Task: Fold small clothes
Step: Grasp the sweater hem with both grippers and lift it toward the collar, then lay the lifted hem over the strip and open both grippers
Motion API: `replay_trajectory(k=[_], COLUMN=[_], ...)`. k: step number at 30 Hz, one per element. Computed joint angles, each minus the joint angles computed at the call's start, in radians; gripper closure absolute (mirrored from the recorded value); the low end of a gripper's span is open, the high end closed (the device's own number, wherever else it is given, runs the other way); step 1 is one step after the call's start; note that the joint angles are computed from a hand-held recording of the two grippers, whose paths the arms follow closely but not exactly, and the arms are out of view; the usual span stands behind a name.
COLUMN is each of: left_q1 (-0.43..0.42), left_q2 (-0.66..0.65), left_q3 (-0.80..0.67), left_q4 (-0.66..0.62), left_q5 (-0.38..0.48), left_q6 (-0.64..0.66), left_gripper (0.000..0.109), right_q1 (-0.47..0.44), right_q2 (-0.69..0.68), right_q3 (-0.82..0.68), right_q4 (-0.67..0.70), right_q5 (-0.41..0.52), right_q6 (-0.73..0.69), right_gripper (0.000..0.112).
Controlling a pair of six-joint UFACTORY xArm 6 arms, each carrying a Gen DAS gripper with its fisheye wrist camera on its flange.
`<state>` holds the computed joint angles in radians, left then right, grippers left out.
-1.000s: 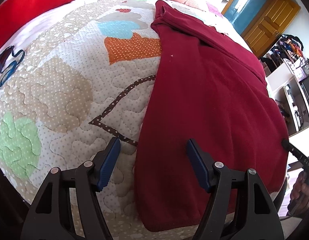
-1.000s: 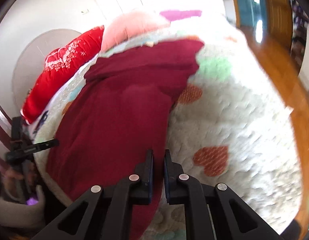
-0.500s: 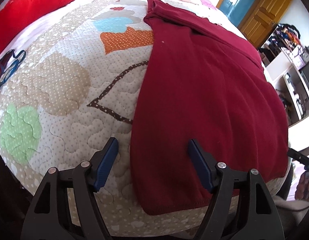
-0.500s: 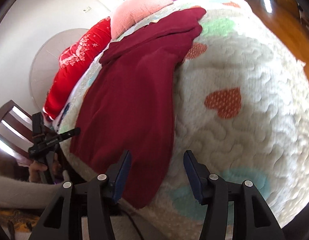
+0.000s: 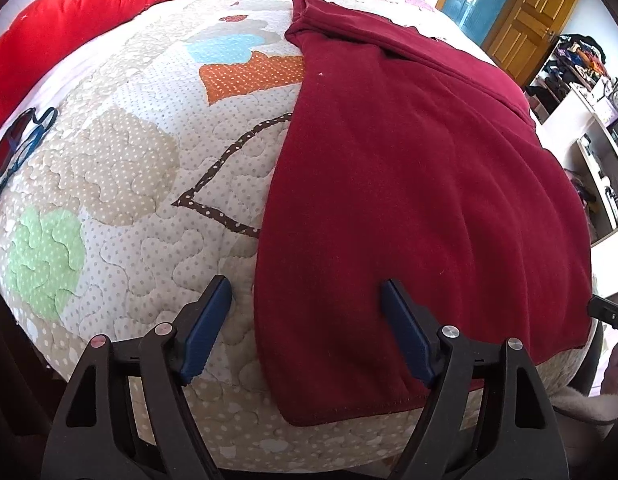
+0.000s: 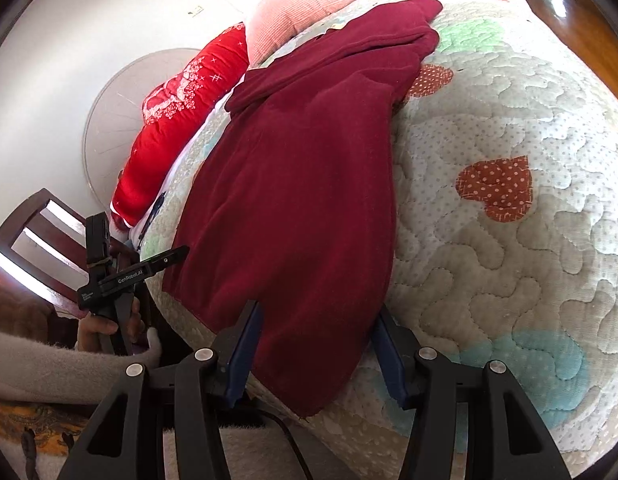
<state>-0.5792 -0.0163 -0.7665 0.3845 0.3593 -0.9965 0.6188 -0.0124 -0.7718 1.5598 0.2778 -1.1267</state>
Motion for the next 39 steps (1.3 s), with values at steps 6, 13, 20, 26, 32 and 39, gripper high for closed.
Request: replay_trajectory(k=[6,13,20,26,32,39], left_q1=[-0.013,-0.020,-0.001,0.059,0.146,0.208], left_q2=[-0.027,-0.029,-0.056,0.003,0.264,0.773], left_q3=[0.029,0.034,0.021,-0.129,-0.525,-1.247], left_q4=[-0.068,-0.029,-0.359,-0.473,-0.402,-0.340], left_q5=[0.002,-0.026,-0.110,-0.189,-0.163,0.082], left_q6=[0.055,0.059,0.381,0.541,0.537,0.459], left_gripper=[0.030,0.068,0.101,0.101,0.101,0.101], right_q1=[-0.011,-0.052,-0.116,-0.164,-0.212,-0.205], right_q2=[0.011,0.065,0.077,0.087,0.265,0.691], right_q3=[-0.008,-0.046,-0.112,-0.266,-0.583,-1.159], right_q4=[0.039,0.078,0.136,0.226,0.286,-0.111], right_q5=[0.028,0.192,0.400,0.433,0.351,0.040], right_q6=[-0.076,-0.166,-0.240,-0.327,-0.309,0.239], right_gripper=[0.060,0.089,0.097,0.098,0.098,0.092])
